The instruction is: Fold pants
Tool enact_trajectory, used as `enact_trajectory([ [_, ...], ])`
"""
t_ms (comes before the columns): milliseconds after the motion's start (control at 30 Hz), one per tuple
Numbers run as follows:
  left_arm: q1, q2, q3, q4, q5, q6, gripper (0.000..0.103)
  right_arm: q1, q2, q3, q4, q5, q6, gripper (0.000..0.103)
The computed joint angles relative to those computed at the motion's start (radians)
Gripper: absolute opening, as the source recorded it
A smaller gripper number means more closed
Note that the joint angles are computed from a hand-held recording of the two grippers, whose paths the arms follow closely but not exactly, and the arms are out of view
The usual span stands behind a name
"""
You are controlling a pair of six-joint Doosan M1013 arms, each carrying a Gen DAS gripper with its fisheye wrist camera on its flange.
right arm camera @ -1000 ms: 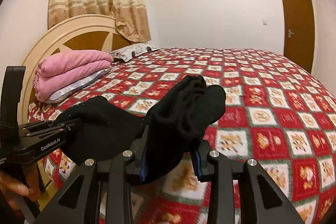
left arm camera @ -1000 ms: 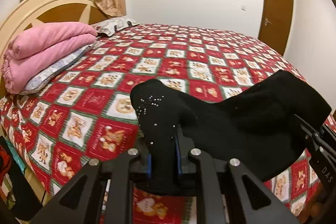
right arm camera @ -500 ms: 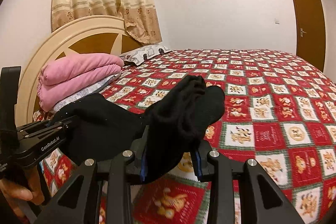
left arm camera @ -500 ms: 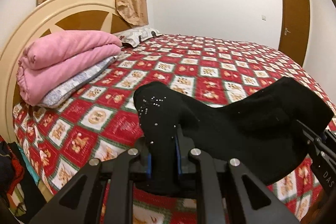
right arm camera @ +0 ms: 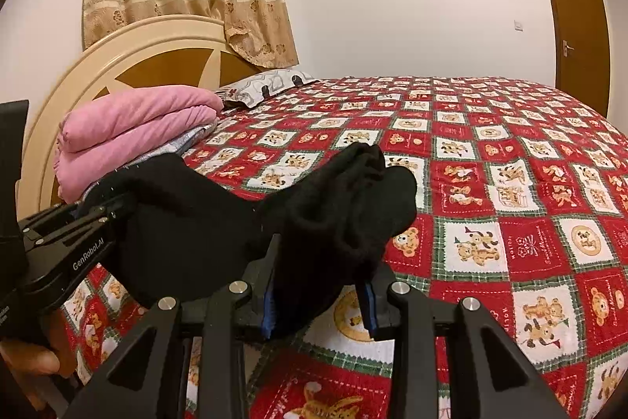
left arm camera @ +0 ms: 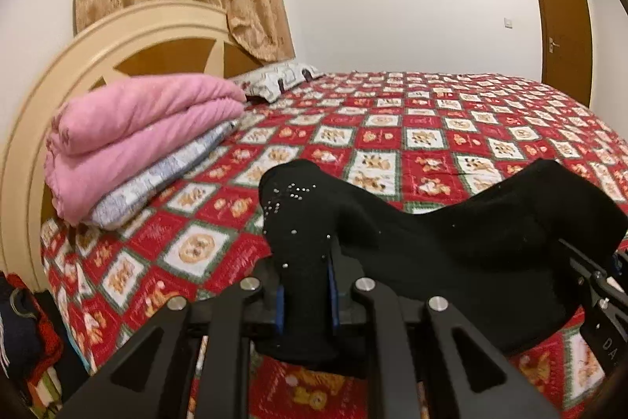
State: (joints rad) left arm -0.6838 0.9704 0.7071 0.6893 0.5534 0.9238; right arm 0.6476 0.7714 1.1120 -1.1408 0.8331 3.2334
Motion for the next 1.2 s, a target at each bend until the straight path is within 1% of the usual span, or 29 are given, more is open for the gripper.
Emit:
enact_trajectory([
  [67, -0.002, 0.012, -0.014, 0.029, 0.001, -0.004, 0.017, -0.006, 0.007, -0.008, 0.025, 0.002, -0.015, 0.035],
  [133, -0.002, 0.036, -0.049, -0.006, 0.029, 0.042, 0.017, -0.012, 0.013, -0.013, 0.051, 0.001, -0.031, 0.035],
  [233, 0.001, 0.072, -0.108, -0.089, 0.095, 0.112, 0.017, -0.023, 0.018, -0.008, 0.101, -0.012, -0.047, 0.035],
  [333, 0.002, 0.082, -0.122, -0.129, 0.139, 0.155, 0.017, -0.032, 0.014, 0.011, 0.139, -0.043, -0.043, 0.035],
  [400, 0.005, 0.08, -0.115, -0.166, 0.155, 0.184, 0.017, -0.036, 0.009, 0.025, 0.162, -0.062, -0.043, 0.035],
  [433, 0.005, 0.082, -0.12, -0.177, 0.169, 0.197, 0.019, -0.038, 0.008, 0.031, 0.169, -0.07, -0.041, 0.035],
  [467, 0.006, 0.088, -0.127, -0.203, 0.198, 0.222, 0.019, -0.041, 0.005, 0.038, 0.181, -0.08, -0.039, 0.035],
  [533, 0.008, 0.095, -0.138, -0.245, 0.229, 0.256, 0.021, -0.047, 0.0, 0.052, 0.203, -0.106, -0.026, 0.036],
  [700, 0.006, 0.081, -0.098, -0.212, 0.22, 0.255, 0.03, -0.059, -0.014, 0.084, 0.252, -0.169, -0.01, 0.039],
  [767, 0.007, 0.079, -0.093, -0.208, 0.22, 0.254, 0.036, -0.064, -0.024, 0.107, 0.254, -0.204, 0.023, 0.042],
  [833, 0.006, 0.077, -0.087, -0.173, 0.227, 0.235, 0.052, -0.068, -0.032, 0.13, 0.243, -0.242, 0.066, 0.043],
  [867, 0.006, 0.076, -0.086, -0.158, 0.234, 0.224, 0.056, -0.07, -0.036, 0.137, 0.242, -0.257, 0.078, 0.044],
  [933, 0.01, 0.07, -0.076, -0.154, 0.242, 0.2, 0.071, -0.071, -0.041, 0.149, 0.239, -0.276, 0.09, 0.047],
  [1033, 0.018, 0.049, -0.035, -0.153, 0.236, 0.152, 0.087, -0.068, -0.051, 0.169, 0.216, -0.294, 0.116, 0.05],
  [1133, 0.027, 0.022, 0.018, -0.174, 0.207, 0.134, 0.094, -0.064, -0.062, 0.187, 0.2, -0.3, 0.147, 0.053],
  [1200, 0.034, 0.007, 0.047, -0.194, 0.188, 0.127, 0.096, -0.06, -0.068, 0.192, 0.199, -0.29, 0.156, 0.054],
])
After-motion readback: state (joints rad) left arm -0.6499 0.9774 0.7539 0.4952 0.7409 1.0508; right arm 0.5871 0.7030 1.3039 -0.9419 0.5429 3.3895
